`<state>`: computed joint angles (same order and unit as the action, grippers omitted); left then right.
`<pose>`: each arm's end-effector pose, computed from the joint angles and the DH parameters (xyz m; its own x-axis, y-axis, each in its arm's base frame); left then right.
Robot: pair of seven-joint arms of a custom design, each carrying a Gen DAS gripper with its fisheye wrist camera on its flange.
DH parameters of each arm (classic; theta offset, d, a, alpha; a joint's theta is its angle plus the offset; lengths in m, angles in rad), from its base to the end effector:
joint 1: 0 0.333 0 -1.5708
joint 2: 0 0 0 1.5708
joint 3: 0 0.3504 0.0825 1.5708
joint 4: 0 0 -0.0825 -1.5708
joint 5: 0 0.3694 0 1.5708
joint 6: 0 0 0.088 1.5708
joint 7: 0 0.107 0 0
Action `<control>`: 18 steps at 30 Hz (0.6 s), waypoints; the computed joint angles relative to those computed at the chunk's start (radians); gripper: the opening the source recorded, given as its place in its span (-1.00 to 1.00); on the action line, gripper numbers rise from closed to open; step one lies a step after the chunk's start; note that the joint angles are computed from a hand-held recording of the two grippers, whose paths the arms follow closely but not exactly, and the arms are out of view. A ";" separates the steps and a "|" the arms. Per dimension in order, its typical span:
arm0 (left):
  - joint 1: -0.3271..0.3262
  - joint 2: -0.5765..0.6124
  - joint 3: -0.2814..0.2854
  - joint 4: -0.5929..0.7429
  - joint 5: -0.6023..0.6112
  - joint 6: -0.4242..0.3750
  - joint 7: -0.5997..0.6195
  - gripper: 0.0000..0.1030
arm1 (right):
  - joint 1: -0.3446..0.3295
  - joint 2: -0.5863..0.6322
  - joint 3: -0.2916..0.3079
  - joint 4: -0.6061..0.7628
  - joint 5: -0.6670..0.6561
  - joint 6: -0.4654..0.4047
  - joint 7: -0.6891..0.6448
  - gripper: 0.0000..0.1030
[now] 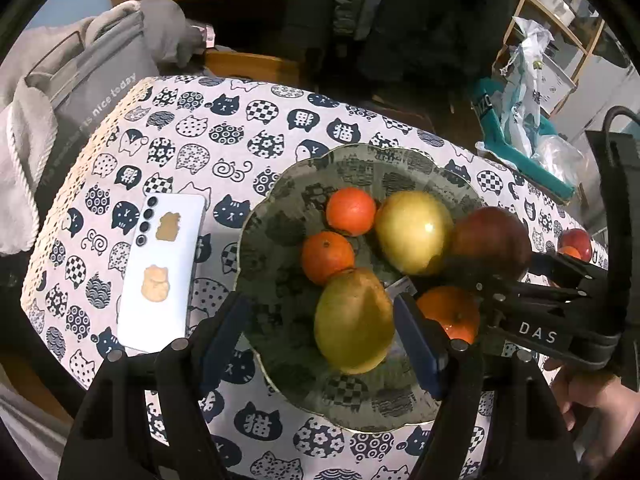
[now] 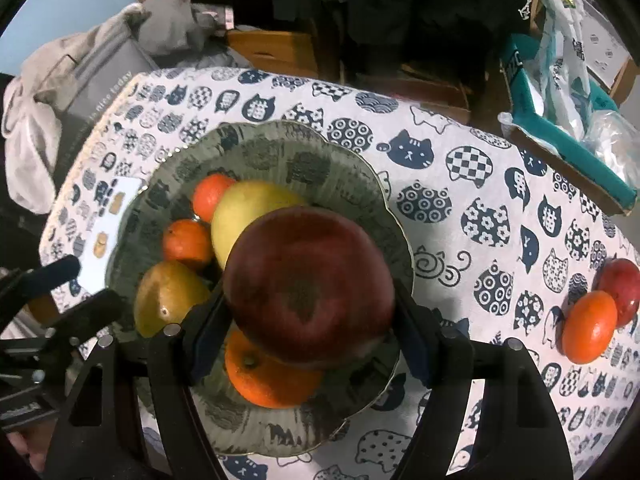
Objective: Organize fruits
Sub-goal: 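Open the left tool to drop the pear while right tool lowers the red apple into the bowl, then open the right tool releasing the apple and withdraw both tools from the bowl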
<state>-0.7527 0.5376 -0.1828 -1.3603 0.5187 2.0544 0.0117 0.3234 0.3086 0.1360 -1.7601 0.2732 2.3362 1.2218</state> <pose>0.4800 -0.5534 0.4682 0.4106 -0.9037 0.1215 -0.8178 -0.4239 -0.3892 0.5957 0.2890 0.4603 0.6054 -0.7755 -0.1793 -0.7818 -0.5371 -0.3168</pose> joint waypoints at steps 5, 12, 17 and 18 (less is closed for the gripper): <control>-0.003 -0.022 0.000 -0.022 0.010 0.001 -0.019 0.49 | 0.005 -0.016 -0.003 -0.020 -0.017 0.022 0.008 0.50; -0.008 -0.038 -0.003 -0.021 0.035 -0.006 -0.036 0.49 | -0.017 -0.083 0.005 -0.037 0.059 0.091 -0.042 0.64; -0.020 -0.043 -0.003 0.002 0.062 -0.011 -0.043 0.49 | -0.016 -0.145 -0.008 -0.059 0.058 0.146 -0.054 0.64; -0.024 -0.043 -0.002 0.011 0.072 -0.014 -0.043 0.49 | -0.011 -0.158 -0.012 -0.068 0.041 0.164 -0.046 0.64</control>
